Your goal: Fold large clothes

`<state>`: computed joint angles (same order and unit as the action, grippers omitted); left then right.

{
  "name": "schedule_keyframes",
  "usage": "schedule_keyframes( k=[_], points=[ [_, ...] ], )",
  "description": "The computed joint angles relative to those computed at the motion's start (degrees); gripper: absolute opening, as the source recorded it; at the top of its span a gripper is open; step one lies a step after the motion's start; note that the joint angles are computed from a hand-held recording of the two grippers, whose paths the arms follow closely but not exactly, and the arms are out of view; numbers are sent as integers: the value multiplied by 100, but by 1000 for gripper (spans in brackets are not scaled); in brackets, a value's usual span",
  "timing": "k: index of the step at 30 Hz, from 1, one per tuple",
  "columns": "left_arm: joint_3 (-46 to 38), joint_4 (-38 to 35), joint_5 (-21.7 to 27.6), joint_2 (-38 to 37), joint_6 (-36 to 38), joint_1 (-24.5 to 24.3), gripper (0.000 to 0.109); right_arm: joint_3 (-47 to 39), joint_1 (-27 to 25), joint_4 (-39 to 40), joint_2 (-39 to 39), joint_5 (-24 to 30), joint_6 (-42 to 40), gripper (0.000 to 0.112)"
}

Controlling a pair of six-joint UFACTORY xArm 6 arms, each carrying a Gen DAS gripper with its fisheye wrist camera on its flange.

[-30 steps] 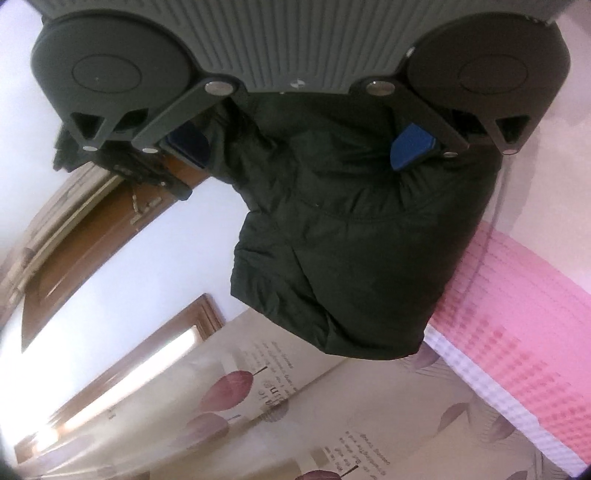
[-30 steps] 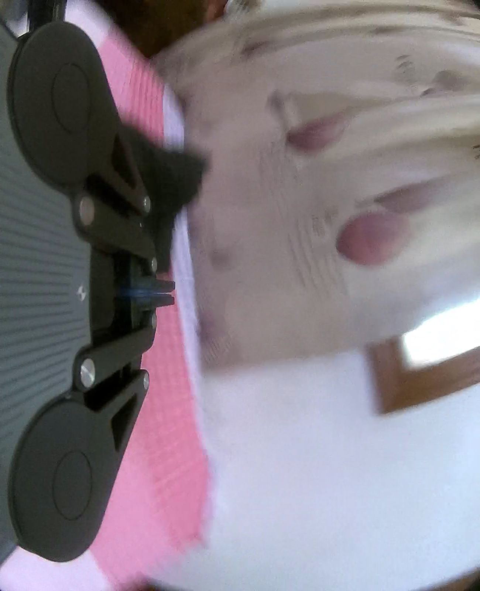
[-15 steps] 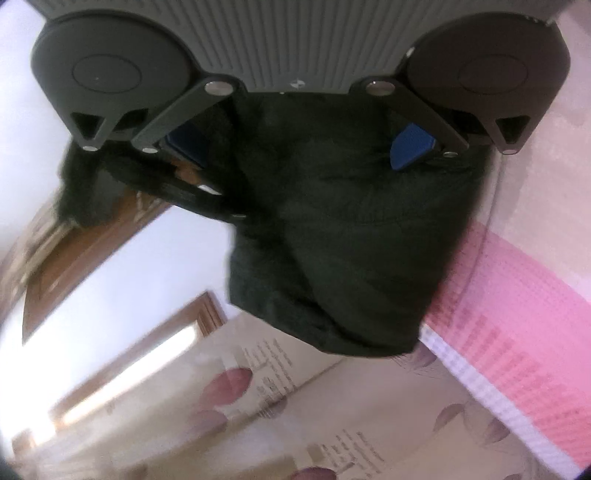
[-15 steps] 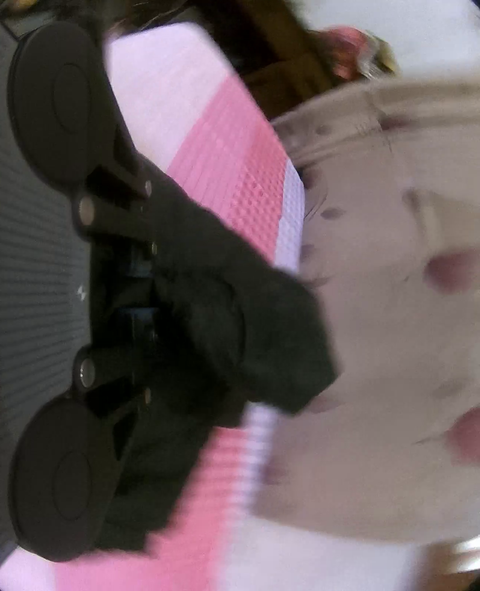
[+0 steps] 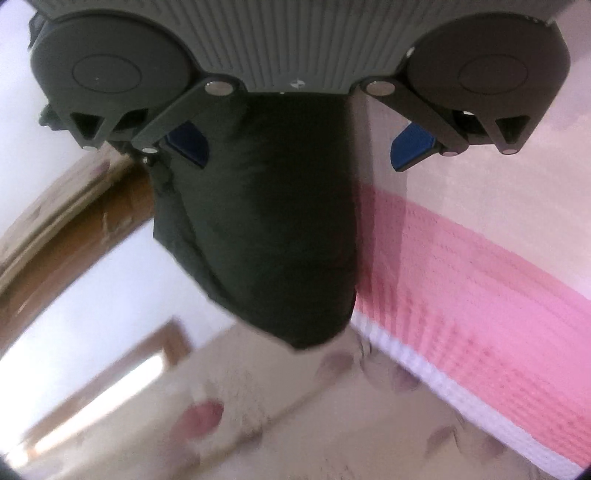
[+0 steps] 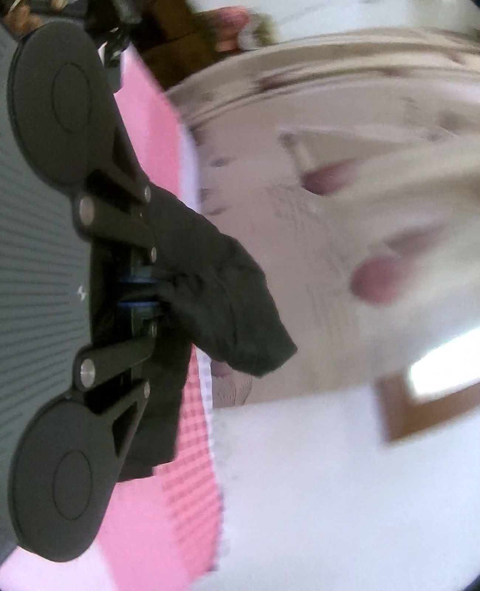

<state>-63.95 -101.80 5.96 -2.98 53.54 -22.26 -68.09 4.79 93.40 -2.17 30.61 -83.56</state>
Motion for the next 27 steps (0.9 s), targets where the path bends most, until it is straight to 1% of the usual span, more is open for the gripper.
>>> schedule_keyframes(
  k=[1,2,3,4,5,6,8,9,10,11,12,13,14,15,16,17,18,19,20,21,22,23,24,25,26,27],
  points=[
    [2,433,69,78,-372,-7,103,53,-117,340,65,32,-156,8],
    [-44,696,139,180,-570,-6,103,63,-222,488,179,-3,-145,8],
    [-117,720,239,279,-577,13,103,32,-233,522,292,-171,-149,7],
    [-196,503,364,355,-428,49,103,-2,-159,421,397,-567,-104,6],
    [-265,311,510,422,-311,94,103,-64,-102,81,558,-901,128,0],
    [-352,358,610,520,-379,117,103,-58,-114,-306,629,-995,425,0],
    [-535,444,689,703,-444,102,103,1,-177,-476,675,-984,560,0],
    [-616,676,865,792,-611,113,103,-13,-237,-470,679,-901,618,0],
    [-678,1043,863,855,-861,63,103,-3,-326,-454,640,-728,748,0],
    [-680,1368,622,861,-1041,-61,103,8,-441,-381,579,-582,958,3],
    [-702,1478,460,888,-1029,-154,103,81,-516,-214,458,-509,1102,4],
    [-713,1401,419,895,-922,-192,103,89,-672,-134,387,-250,1316,7],
    [-728,1330,416,908,-856,-199,103,57,-839,-227,337,96,1663,14],
    [-713,1206,447,893,-758,-182,103,33,-942,-339,265,327,1938,24],
    [-730,1130,476,908,-717,-163,103,9,-988,-498,181,465,2153,57],
    [-721,1039,494,901,-656,-154,103,-65,-975,-769,157,563,2340,92],
    [-718,980,499,902,-614,-151,103,-78,-930,-1053,95,688,2439,97],
    [-718,953,498,901,-598,-147,103,-167,-855,-1418,99,826,2547,97],
    [-713,897,467,895,-560,-163,103,-247,-736,-1976,107,913,2782,95],
    [-747,892,430,927,-573,-180,103,-293,-558,-2555,125,828,3053,91],
    [-780,988,400,951,-684,-193,103,-282,-363,-3053,143,681,3223,47],
    [-782,1127,361,956,-801,-212,103,-282,-235,-3348,189,639,3202,28],
    [-789,1309,350,968,-962,-206,103,-151,-52,-3485,143,358,2987,26],
    [-785,1394,378,958,-1058,-183,103,37,169,-3587,38,-149,2592,20],
    [-771,1284,423,932,-986,-151,103,172,349,-3623,-59,-604,2119,16],
    [-763,1036,423,897,-781,-129,103,263,429,-3502,-155,-890,1882,15]
  ],
)
